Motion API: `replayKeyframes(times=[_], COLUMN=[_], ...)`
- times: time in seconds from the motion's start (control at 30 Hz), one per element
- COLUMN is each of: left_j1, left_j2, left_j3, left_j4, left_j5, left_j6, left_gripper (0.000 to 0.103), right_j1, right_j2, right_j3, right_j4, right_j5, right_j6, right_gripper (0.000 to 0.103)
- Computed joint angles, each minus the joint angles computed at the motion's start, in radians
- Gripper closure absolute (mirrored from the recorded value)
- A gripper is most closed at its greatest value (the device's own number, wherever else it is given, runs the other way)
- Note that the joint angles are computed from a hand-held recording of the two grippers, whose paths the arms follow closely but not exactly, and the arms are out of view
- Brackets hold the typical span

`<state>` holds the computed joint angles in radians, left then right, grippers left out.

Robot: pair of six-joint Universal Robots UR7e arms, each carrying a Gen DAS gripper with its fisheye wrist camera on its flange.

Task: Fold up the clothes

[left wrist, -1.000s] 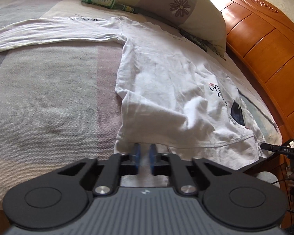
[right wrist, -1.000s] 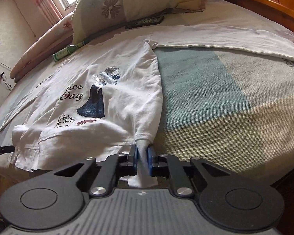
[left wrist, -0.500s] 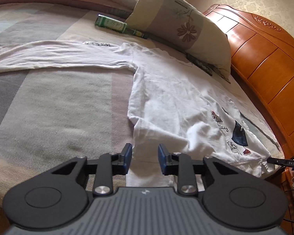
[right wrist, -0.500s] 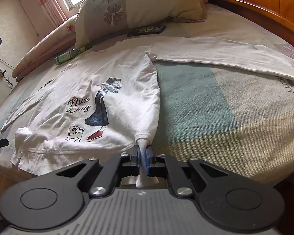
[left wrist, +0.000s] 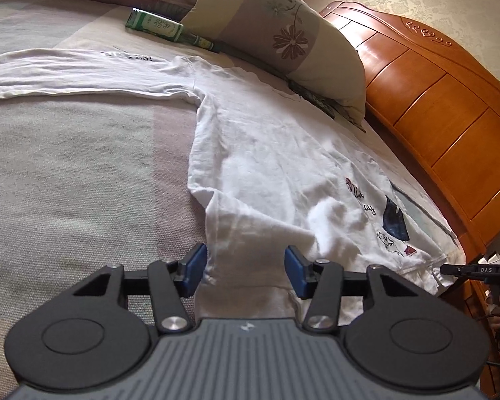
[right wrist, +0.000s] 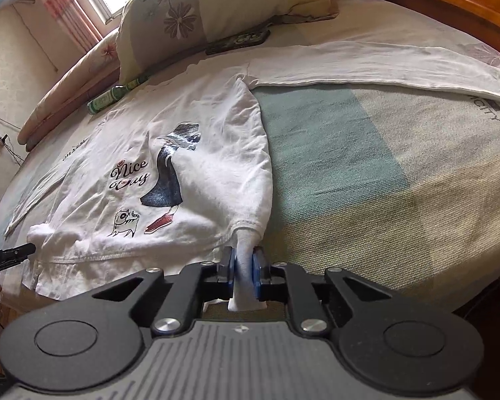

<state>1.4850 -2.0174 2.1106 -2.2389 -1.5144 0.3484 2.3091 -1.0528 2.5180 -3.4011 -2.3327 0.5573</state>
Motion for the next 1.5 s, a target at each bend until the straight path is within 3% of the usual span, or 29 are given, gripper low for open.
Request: replayKeyframes(times=[0.07,0.1,0.17,0.37,0.43,0.57,0.67,0.73,0.83,0.93,1.03,1.1,1.17,1.23,1.33,1.4,1.5], left_j1=[0.015,0.02,0.019,-0.037,-0.068,-0.138,-0.181,-0.191,-0.19,-0.186,-0.178,-0.174,-0.164,-0.158,-0.181,-0.213,-0.234], left_j2=[-0.012,-0.019,-0.03,-0.06,-0.066,-0.073,-0.05,0.006,0.145,0.288,0.383,0.402,0.405,0.412,0.434,0.431,0.424], left_j3=[-0.007,-0.009,-0.013,-0.052,-0.085,-0.139,-0.136,-0.139,-0.148,-0.181,-0.211,-0.21,-0.209,-0.211,-0.22,-0.213,-0.2], left_j4=[0.039,0.056,0.089,0.175,0.244,0.352,0.236,0.151,0.056,-0.002,0.003,-0.024,-0.065,-0.102,-0.124,-0.129,-0.145], left_j5=[-0.016,-0.019,-0.004,0.017,0.078,0.228,0.259,0.197,0.146,0.116,0.153,0.201,0.226,0.253,0.325,0.371,0.306], left_j6=[0.002,0.001,-0.014,-0.066,-0.062,-0.056,-0.004,0.026,0.036,0.045,0.065,0.121,0.177,0.227,0.25,0.242,0.3], left_gripper=[0.054,0.06,0.096,0.099,0.099,0.094,0.071,0.052,0.049,0.05,0.05,0.05,0.051,0.052,0.052,0.053,0.046], right_j1=[-0.005,-0.009,-0.016,-0.001,0.014,0.03,0.02,-0.001,-0.063,-0.151,-0.216,-0.228,-0.211,-0.207,-0.228,-0.209,-0.176], right_j2=[0.005,0.009,0.019,-0.001,-0.03,-0.087,-0.076,-0.027,0.077,0.157,0.205,0.226,0.246,0.269,0.256,0.261,0.297], right_j3=[0.008,0.011,0.012,-0.013,-0.021,-0.044,-0.098,-0.158,-0.275,-0.377,-0.424,-0.427,-0.45,-0.47,-0.477,-0.508,-0.532], right_j4=[-0.019,-0.027,-0.034,0.048,0.116,0.216,0.216,0.176,0.112,0.12,0.137,0.094,0.108,0.11,0.111,0.18,0.117], right_j5=[0.009,0.014,0.02,0.0,-0.017,-0.065,-0.082,-0.073,-0.009,0.086,0.128,0.108,-0.008,-0.116,-0.097,-0.141,-0.117], right_j6=[0.0,0.002,0.0,0.005,0.016,0.026,-0.038,-0.121,-0.242,-0.244,-0.243,-0.317,-0.395,-0.479,-0.505,-0.473,-0.57], right_gripper=[0.087,0.087,0.087,0.086,0.084,0.072,0.062,0.053,0.045,0.042,0.042,0.046,0.056,0.056,0.056,0.055,0.036])
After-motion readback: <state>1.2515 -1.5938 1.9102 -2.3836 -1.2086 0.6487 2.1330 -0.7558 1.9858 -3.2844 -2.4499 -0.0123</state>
